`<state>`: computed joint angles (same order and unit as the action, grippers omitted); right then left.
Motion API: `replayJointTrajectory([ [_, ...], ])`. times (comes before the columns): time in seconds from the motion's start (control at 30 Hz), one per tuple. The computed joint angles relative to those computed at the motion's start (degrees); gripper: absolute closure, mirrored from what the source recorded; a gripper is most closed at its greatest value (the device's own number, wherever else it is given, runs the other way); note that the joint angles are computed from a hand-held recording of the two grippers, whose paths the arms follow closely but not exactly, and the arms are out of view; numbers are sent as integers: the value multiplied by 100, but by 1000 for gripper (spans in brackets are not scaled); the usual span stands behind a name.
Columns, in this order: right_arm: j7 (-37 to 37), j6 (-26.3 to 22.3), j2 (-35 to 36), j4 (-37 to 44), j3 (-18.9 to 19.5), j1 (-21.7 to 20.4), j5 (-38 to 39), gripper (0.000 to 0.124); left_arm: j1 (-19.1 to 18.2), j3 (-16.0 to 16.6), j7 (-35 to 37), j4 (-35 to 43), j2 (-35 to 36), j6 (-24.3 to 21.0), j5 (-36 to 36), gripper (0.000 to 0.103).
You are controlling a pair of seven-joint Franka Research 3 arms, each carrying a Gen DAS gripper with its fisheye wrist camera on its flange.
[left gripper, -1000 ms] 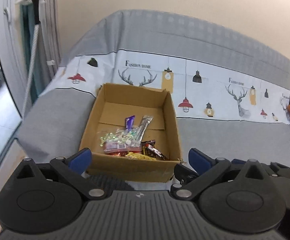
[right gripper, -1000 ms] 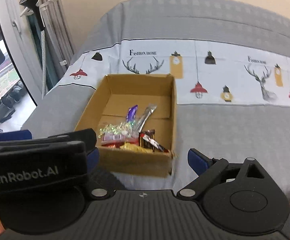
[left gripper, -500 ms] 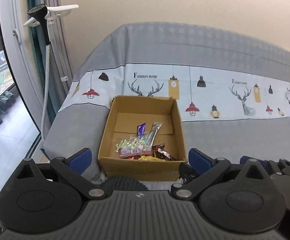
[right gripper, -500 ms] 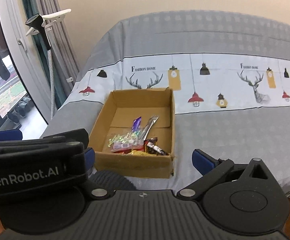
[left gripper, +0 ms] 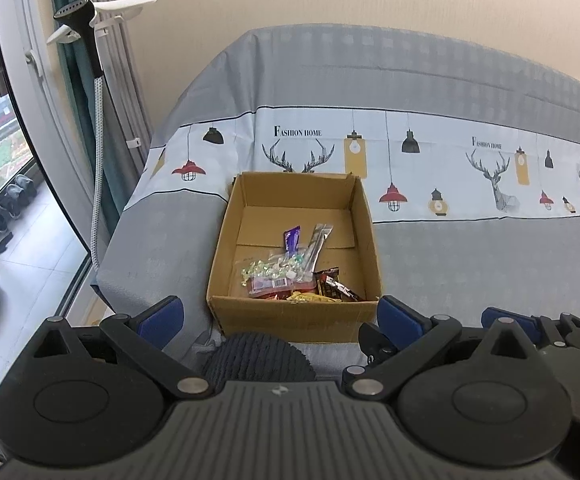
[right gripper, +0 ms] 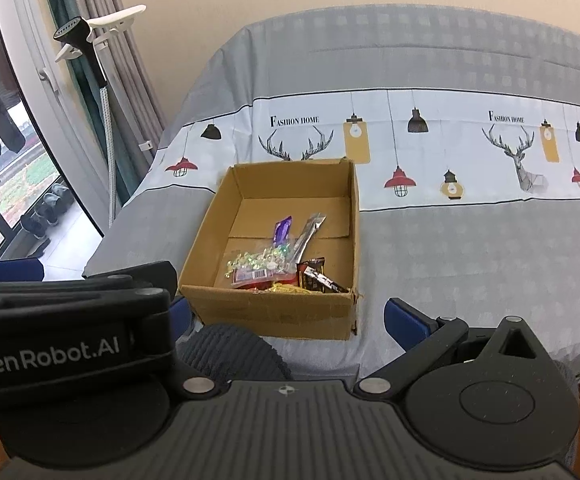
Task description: Organize snacks
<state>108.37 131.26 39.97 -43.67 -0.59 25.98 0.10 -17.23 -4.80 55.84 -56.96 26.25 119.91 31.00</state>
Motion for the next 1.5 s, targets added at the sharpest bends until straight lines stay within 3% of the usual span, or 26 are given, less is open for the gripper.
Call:
replayJointTrajectory([
  [1.5,-195,319,-307,-580,82,-73,132,22,-117,20,-130,-50,-60,-146,272,0],
])
